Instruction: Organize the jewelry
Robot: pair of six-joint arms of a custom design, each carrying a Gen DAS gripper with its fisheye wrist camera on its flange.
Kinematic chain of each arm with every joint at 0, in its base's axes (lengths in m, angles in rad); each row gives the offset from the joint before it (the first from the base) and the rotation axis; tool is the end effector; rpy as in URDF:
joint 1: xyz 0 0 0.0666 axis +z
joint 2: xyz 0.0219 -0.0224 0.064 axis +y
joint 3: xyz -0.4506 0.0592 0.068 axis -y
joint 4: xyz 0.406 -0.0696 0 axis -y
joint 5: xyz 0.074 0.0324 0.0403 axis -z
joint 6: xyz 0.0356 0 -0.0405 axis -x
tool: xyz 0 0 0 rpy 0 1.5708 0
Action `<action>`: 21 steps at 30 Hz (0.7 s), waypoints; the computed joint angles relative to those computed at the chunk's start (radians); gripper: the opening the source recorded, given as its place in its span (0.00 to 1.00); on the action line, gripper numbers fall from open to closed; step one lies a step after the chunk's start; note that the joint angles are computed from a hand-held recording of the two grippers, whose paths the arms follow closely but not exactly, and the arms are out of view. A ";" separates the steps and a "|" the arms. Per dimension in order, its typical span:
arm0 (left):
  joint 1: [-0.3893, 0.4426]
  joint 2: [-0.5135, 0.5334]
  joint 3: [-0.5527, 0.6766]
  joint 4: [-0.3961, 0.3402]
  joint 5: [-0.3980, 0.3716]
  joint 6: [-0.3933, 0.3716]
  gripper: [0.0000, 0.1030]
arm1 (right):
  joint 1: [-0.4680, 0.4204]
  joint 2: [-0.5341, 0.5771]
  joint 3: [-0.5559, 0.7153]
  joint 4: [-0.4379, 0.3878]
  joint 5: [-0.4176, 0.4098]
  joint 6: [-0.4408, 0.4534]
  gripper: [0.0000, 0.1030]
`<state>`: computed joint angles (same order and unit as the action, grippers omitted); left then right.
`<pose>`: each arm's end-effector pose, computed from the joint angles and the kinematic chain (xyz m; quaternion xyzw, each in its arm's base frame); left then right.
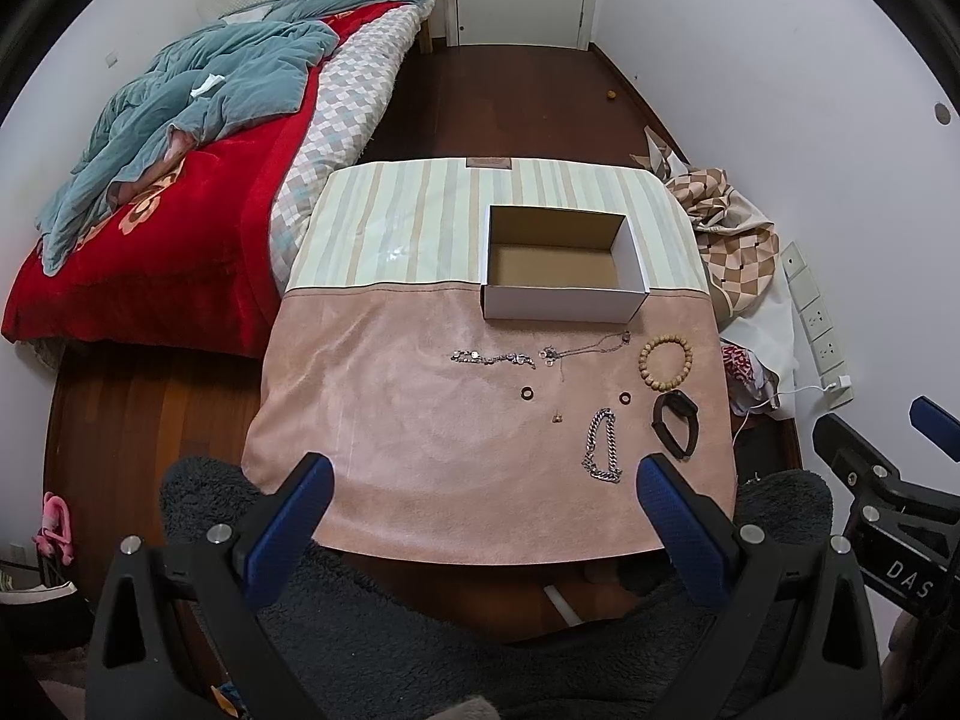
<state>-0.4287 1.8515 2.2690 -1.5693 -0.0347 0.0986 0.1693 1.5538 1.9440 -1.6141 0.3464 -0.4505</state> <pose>0.5711 -0.2601 0.6092 0.1571 0.9653 -0.0378 0.2052 0.4891 0.0709 0.6356 0.1654 0.9565 -0.1098 0.2137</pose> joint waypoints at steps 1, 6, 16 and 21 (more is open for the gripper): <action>0.000 0.000 0.001 0.001 0.000 0.001 1.00 | 0.000 0.000 0.000 0.001 0.000 -0.002 1.00; -0.002 0.003 0.011 0.001 -0.001 0.003 1.00 | 0.001 0.004 0.006 -0.002 0.001 0.001 1.00; 0.001 0.003 0.018 0.000 0.001 0.002 1.00 | 0.001 0.001 0.010 -0.004 0.004 0.002 1.00; 0.004 -0.002 0.018 0.004 0.001 -0.002 1.00 | 0.001 0.002 0.016 -0.007 0.005 0.006 1.00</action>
